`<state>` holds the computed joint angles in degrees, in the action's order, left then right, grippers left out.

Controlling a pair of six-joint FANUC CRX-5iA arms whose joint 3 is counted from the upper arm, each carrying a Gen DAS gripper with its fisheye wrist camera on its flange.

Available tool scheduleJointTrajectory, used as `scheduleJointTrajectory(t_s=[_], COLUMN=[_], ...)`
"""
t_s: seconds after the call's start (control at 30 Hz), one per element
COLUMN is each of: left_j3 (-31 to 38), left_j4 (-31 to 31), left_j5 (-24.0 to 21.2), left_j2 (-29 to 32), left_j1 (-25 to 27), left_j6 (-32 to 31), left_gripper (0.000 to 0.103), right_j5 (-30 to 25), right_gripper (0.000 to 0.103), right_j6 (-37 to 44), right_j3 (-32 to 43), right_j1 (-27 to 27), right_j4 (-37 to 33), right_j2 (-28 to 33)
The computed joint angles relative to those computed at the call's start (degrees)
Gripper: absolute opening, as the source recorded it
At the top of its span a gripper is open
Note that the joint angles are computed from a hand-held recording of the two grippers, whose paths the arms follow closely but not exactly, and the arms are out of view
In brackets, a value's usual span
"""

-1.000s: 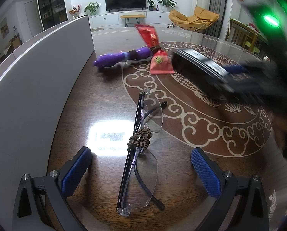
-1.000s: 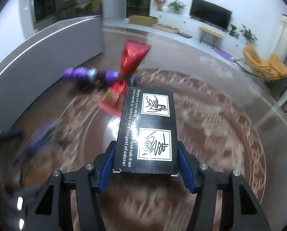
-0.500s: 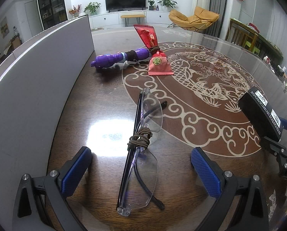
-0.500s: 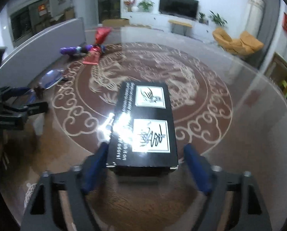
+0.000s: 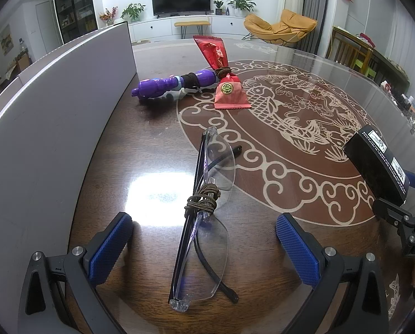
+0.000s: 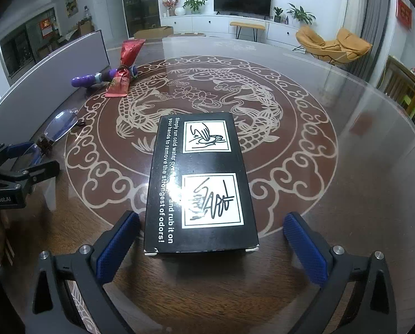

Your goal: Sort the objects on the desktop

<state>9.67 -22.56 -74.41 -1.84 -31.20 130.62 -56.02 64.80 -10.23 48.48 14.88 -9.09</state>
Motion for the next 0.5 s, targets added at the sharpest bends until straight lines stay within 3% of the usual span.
scheduleJointTrajectory(t_s=[0.5], left_j3=[-0.02], left_j4=[0.43], left_j5=[0.27], left_j2=[0.0], left_j1=[0.0], left_j6=[-0.23], left_gripper=[0.103], right_j5=[0.06], right_gripper=[0.103], right_j6=[-0.16], right_j3=[-0.06], right_j1=[0.05], right_j4=[0.11], right_j2=[0.03])
